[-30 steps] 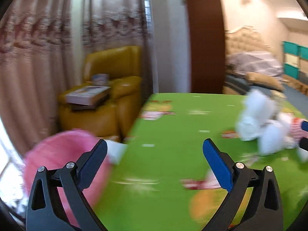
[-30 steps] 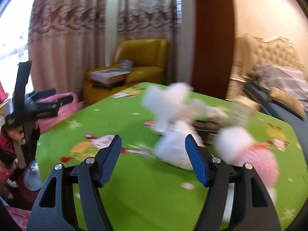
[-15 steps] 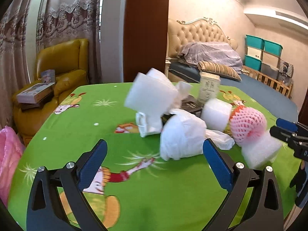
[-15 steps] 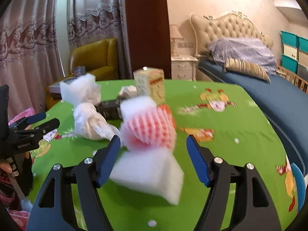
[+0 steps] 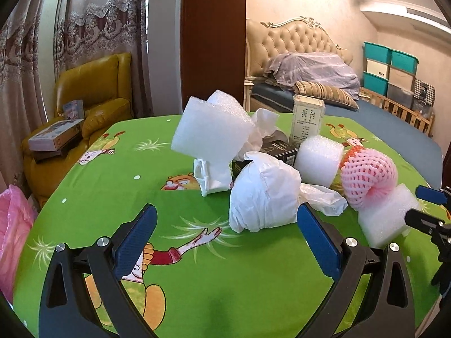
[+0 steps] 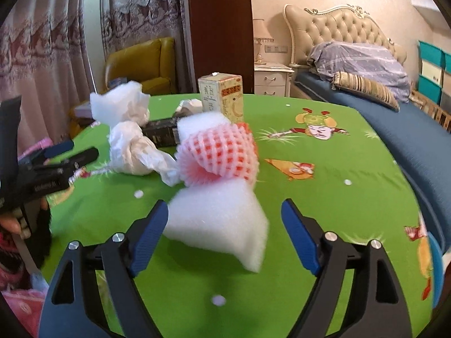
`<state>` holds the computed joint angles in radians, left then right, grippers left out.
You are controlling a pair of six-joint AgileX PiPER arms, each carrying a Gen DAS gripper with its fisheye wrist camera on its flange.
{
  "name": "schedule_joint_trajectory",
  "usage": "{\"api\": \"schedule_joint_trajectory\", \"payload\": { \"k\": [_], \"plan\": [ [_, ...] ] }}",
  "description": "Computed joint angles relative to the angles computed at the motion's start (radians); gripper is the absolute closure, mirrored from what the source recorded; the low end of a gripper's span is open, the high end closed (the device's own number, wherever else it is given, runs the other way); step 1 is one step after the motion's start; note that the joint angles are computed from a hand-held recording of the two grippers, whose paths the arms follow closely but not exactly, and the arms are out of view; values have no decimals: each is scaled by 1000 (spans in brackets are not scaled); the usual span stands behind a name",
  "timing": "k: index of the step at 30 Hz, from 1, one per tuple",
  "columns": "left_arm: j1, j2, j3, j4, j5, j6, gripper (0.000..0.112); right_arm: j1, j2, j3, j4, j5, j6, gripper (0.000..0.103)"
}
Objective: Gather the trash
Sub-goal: 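Return both tools to the table and approach the white foam block, then grasp the white foam block with the right tool while the left tool grasps another foam block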
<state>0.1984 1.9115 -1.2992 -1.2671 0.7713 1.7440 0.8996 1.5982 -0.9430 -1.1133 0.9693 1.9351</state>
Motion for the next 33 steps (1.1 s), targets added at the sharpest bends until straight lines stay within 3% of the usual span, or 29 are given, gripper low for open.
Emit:
{"api": "schedule_joint_trajectory", "payload": {
  "k": [5,11,17,21,22,23,28,33],
  "plan": [
    [4,24,-45,40,6,-90,18,12,-30,40,46,16,-20,23],
    [6,23,-43,30,8,-72,18,-29,4,7,89,-20,-124,23],
    [7,-5,-3,18,15,-5,18,-154,36,-40,108,-201,-282,23],
    [13,3,-27,52,20,-51,18,-219,45,-59,92,-323,-339,24],
    [14,4,-33,59,19,-63,18,-235,51,-67,103,-351,-365,25],
    [15,7,-41,67,18,-78,18,-240,53,-69,114,-361,-382,33],
    [12,24,-79,125,23,-165,18,-191,23,-29,76,-344,-322,38],
    [-18,15,-77,150,23,-209,18,-87,-42,58,-46,-231,-103,39]
  ]
}}
